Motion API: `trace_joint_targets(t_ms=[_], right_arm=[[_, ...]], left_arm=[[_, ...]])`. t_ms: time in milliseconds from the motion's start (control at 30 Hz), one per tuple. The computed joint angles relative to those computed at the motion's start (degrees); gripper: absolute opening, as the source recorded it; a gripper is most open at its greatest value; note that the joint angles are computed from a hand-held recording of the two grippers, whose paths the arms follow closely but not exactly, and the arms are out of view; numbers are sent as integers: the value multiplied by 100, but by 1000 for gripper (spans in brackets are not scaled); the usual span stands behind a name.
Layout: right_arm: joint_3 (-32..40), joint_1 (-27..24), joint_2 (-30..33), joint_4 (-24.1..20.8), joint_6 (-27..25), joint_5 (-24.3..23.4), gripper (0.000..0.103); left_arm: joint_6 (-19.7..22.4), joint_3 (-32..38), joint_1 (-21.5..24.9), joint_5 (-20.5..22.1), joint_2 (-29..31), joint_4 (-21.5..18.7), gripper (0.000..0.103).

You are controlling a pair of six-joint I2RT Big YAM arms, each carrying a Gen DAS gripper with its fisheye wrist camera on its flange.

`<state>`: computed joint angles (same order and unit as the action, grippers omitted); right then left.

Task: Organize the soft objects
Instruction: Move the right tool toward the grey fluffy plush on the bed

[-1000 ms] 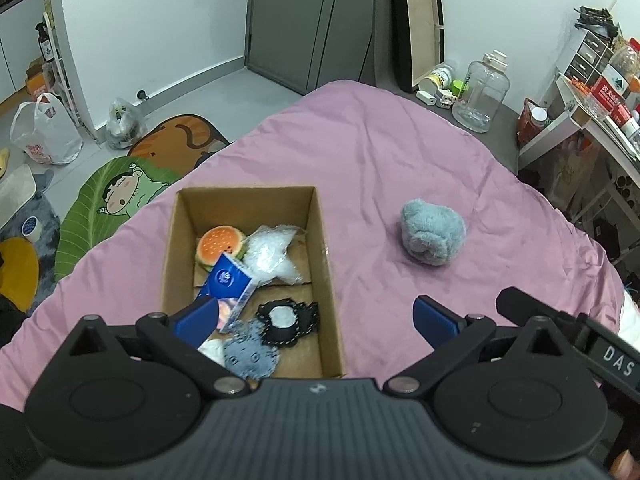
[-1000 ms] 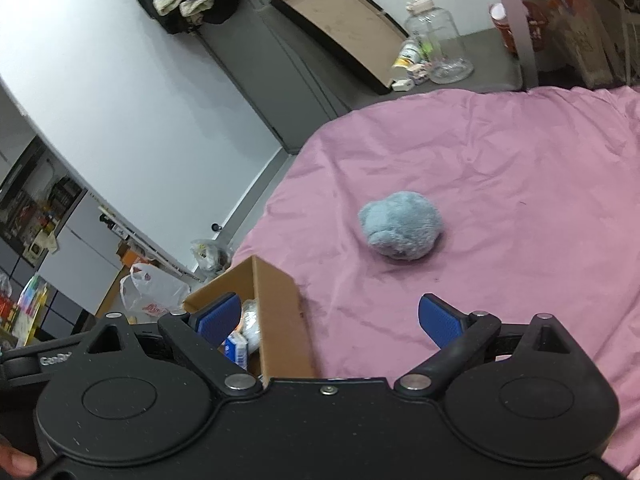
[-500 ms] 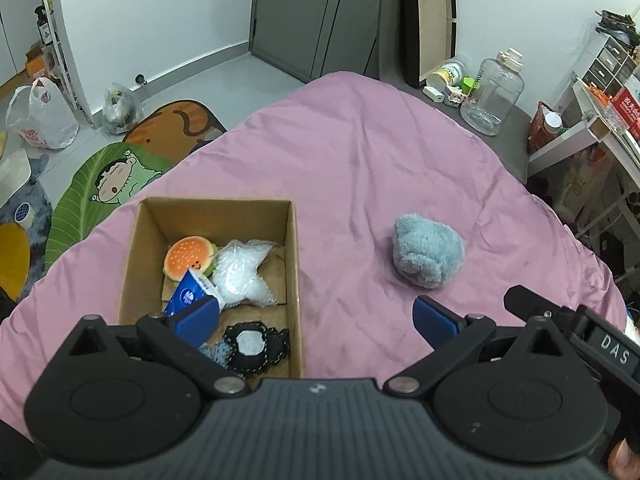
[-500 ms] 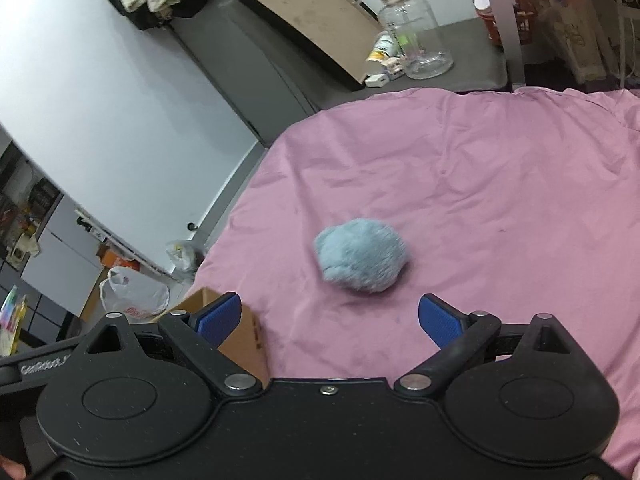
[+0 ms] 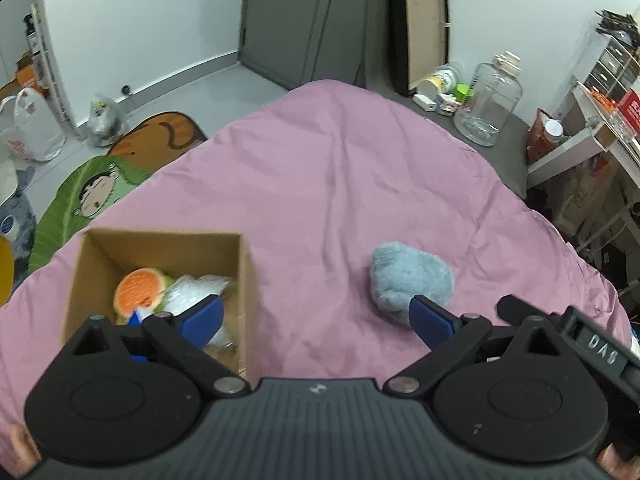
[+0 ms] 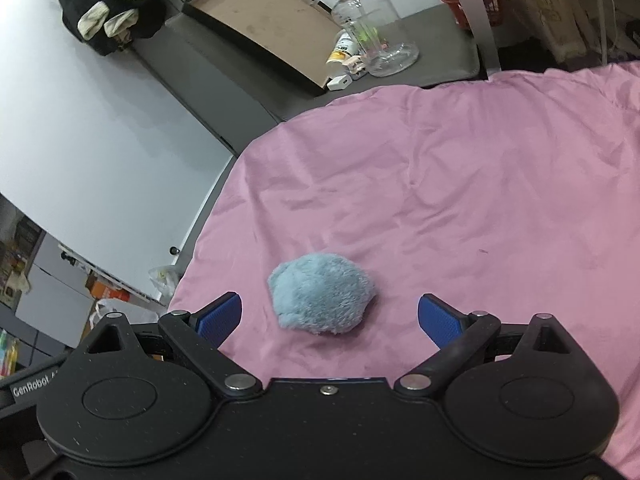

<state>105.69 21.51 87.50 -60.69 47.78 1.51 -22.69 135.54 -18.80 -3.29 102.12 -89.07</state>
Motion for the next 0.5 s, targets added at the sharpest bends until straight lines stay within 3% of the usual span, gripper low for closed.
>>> trace_joint_targets(t_ms=[67, 333, 500], right_arm=[[-156, -62, -29, 211, 48, -136, 93], [-905, -318, -175, 1167, 691, -764, 78], [-1100, -376, -84, 1415, 946, -1011, 67]], left_arm=[[34, 36, -62, -37, 84, 64, 98], [-152, 82, -211, 5, 404, 311, 76], [-392, -123, -264, 59, 472, 544, 66]])
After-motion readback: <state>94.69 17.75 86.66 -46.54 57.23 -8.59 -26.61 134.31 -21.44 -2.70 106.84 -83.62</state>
